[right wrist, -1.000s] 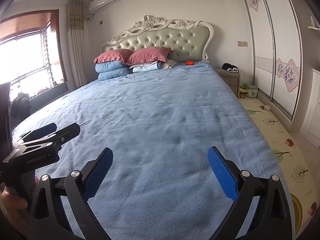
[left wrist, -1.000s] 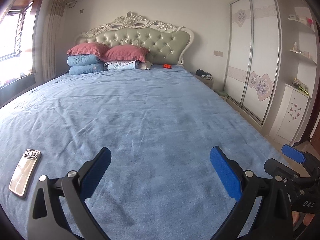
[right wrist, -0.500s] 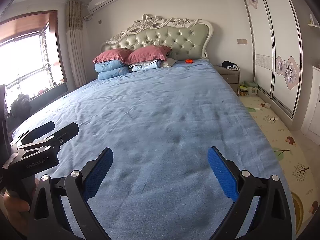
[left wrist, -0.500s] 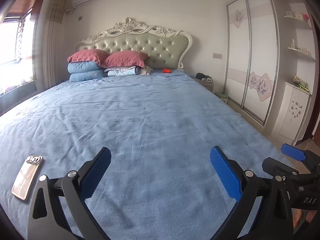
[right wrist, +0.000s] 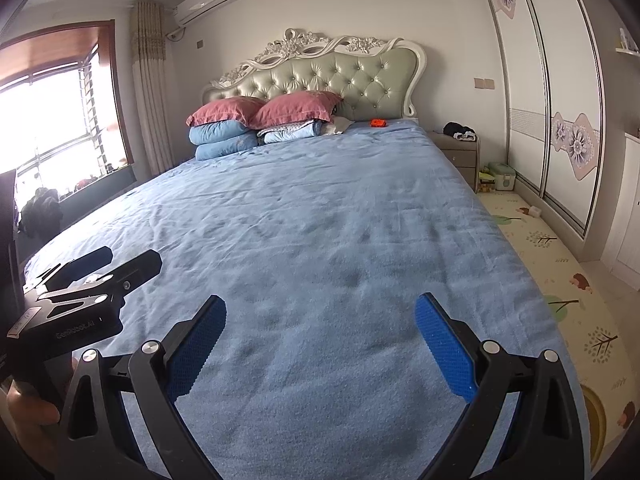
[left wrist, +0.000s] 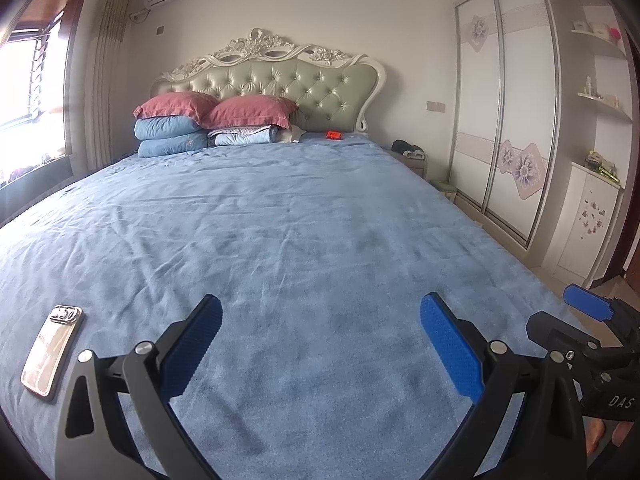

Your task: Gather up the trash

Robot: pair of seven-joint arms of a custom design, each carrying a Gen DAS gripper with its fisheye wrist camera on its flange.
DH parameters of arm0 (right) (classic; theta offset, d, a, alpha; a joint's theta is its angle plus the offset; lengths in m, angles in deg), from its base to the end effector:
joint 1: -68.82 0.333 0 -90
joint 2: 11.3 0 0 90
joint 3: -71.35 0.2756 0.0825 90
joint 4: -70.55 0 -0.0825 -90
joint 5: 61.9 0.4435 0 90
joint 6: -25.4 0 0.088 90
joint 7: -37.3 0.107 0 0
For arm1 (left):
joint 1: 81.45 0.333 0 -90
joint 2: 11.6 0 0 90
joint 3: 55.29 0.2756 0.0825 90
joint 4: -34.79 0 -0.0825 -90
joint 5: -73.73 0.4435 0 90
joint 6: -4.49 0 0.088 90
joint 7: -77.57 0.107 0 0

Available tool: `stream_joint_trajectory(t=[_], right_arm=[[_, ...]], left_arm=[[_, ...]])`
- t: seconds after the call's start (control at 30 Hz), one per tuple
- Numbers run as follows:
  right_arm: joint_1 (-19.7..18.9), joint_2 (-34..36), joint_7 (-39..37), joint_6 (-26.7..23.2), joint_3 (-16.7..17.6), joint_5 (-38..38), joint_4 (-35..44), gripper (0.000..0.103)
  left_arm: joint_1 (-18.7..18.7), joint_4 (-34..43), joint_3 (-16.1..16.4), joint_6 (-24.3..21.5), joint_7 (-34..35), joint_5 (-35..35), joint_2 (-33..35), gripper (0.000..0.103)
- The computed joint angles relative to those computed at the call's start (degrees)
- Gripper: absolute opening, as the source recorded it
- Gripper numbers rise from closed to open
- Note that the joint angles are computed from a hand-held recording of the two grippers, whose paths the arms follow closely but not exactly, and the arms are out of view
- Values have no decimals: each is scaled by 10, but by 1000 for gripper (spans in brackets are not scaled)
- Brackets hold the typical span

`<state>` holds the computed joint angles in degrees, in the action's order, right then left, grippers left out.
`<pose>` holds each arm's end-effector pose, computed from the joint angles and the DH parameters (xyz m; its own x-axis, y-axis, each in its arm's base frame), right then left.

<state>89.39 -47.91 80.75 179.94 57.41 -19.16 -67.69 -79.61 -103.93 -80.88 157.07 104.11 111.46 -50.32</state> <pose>0.4962 0.0218 0.5789 0.4546 -0.8705 -0.1889 -0.4888 -0.0666 -0.8698 0.4407 -0.2367 0.5647 0.1750 -0.9844 0.0179 -0.4461 -0.0955 -0.8899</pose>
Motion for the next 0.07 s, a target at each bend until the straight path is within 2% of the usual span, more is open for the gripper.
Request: stream_joint_trajectory(t=[0.07], right_arm=[[0,0,1,-2,0,0,1,92]], left_arm=[[-2,-1,1,-1,1,-1,-1,99]])
